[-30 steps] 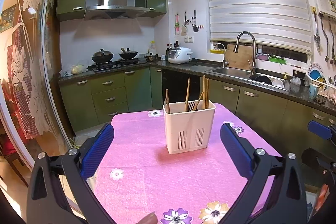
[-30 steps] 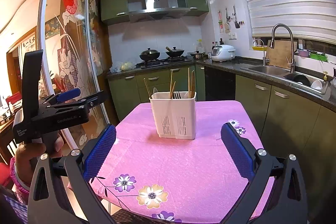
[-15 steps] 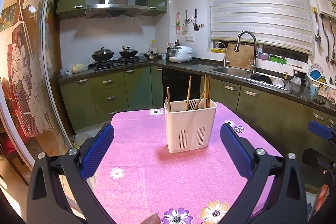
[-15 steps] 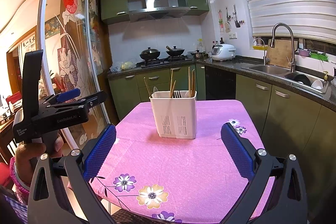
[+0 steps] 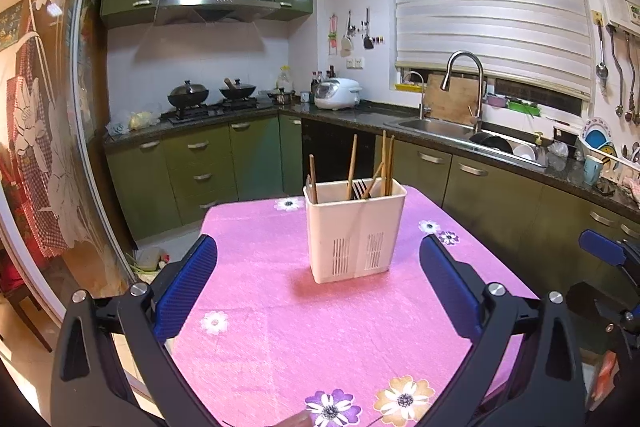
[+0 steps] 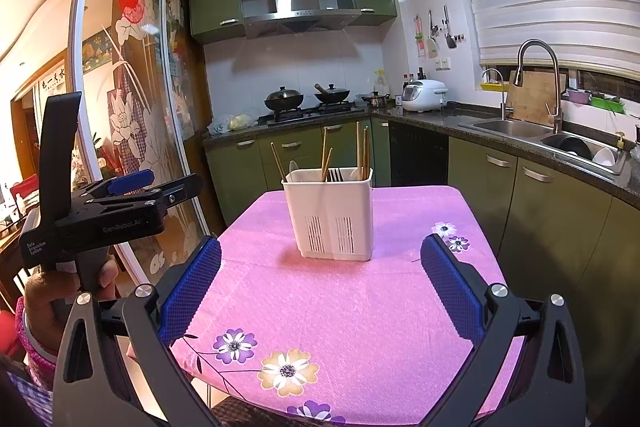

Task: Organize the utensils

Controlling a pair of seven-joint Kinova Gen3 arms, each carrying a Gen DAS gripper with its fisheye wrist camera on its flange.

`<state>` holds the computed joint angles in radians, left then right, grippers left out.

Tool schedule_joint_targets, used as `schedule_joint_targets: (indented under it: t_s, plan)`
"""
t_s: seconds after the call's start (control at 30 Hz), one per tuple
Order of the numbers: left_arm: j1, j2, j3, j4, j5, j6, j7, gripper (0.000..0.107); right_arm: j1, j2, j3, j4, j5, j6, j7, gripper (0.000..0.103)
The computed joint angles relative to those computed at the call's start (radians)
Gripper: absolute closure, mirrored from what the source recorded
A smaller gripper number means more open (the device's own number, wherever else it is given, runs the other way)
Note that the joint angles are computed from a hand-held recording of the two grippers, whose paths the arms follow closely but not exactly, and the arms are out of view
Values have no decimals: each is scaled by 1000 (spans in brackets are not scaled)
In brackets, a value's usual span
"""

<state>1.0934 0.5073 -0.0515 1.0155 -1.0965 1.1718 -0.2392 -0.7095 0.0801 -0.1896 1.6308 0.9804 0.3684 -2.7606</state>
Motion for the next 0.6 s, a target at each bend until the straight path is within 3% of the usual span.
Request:
schedule_joint_targets:
  t_s: [0.1,0.27,0.6]
  plan:
    - [-9,-3,4,6,12,-18,-1,11,1,2,0,-2,-12,0,11,5]
    - [46,63,-48,-59,-46,89,-17,11,5,5,5,-3,-28,-5,27,5]
    - [31,39,-30,-11,-67,51,23,11,-2,10,16,-1,-35,-9,31,5]
